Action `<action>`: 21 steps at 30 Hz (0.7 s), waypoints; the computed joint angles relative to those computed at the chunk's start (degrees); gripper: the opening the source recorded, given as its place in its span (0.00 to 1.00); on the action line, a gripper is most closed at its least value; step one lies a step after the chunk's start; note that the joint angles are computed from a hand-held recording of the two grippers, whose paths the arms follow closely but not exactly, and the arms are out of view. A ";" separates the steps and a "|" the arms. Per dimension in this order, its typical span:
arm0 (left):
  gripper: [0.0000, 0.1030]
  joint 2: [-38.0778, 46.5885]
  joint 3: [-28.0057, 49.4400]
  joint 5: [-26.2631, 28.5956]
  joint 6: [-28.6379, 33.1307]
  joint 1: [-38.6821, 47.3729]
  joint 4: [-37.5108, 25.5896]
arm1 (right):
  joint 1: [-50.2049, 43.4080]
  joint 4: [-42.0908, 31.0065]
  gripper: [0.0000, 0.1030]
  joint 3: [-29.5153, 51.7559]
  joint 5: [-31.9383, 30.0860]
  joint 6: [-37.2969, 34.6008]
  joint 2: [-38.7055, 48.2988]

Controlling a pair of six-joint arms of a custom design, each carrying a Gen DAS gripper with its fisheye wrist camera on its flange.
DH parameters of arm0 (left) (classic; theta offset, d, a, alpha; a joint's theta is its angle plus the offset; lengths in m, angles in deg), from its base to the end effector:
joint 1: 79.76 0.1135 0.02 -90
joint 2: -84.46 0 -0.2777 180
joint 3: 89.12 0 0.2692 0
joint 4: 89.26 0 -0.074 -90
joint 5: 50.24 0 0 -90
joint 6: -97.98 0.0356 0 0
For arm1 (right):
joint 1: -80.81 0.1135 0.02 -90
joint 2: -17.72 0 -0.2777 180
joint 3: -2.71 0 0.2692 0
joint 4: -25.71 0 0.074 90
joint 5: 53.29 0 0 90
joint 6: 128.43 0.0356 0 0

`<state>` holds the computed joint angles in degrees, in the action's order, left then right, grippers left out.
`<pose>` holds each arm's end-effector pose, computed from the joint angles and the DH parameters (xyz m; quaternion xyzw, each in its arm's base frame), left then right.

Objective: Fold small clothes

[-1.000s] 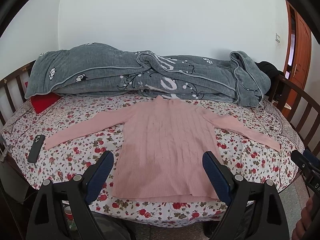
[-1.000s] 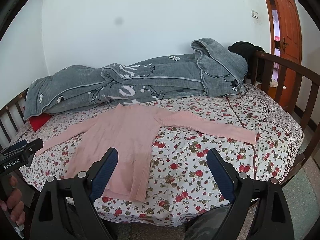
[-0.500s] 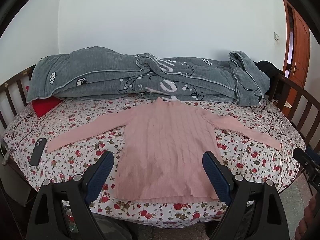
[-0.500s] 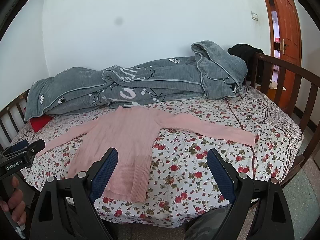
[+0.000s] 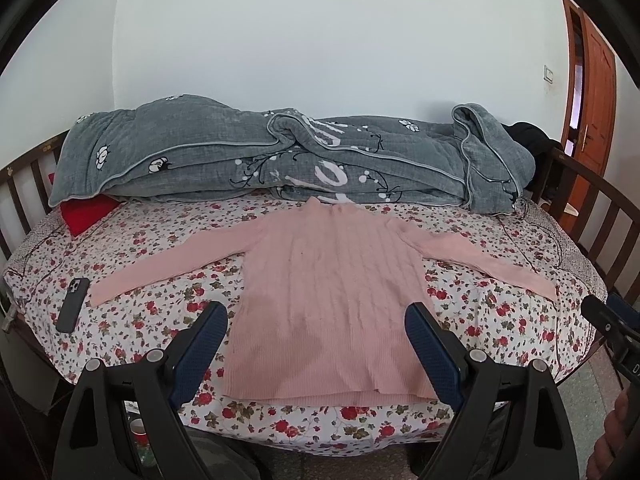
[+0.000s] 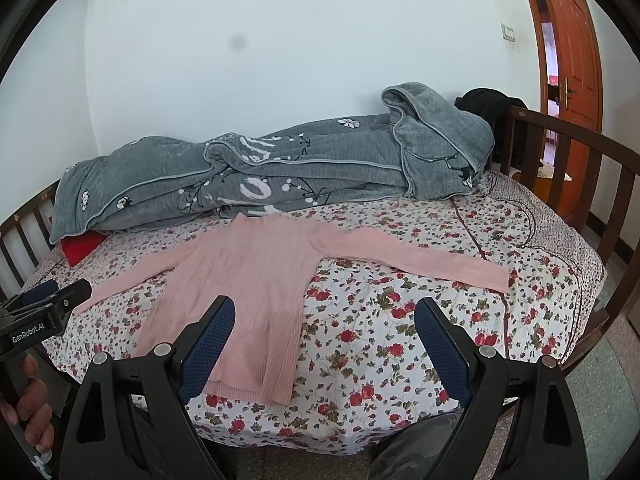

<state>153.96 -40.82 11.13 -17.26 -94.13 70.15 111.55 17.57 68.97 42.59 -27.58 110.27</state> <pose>0.2485 -0.0461 0.2061 -0.1843 0.8709 0.0783 0.4488 0.3147 0.1829 0.2098 -0.1290 0.8744 0.1229 0.4513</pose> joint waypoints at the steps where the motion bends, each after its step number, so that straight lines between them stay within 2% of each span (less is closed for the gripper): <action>1: 0.88 -0.03 -0.06 -0.11 -0.02 -0.13 0.08 | -0.02 0.14 0.89 -0.12 -0.09 -0.09 -0.10; 14: 0.88 -0.74 -0.72 -0.45 0.54 -0.35 1.05 | 0.27 1.86 0.91 -1.26 0.23 -0.31 -0.79; 21: 0.88 -1.16 -1.95 -1.13 1.13 0.37 3.55 | 0.23 3.13 0.91 -1.76 0.19 -0.23 -0.93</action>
<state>152.80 -42.77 10.01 -16.13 -93.76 73.69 111.78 20.70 67.22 42.78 -27.81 109.33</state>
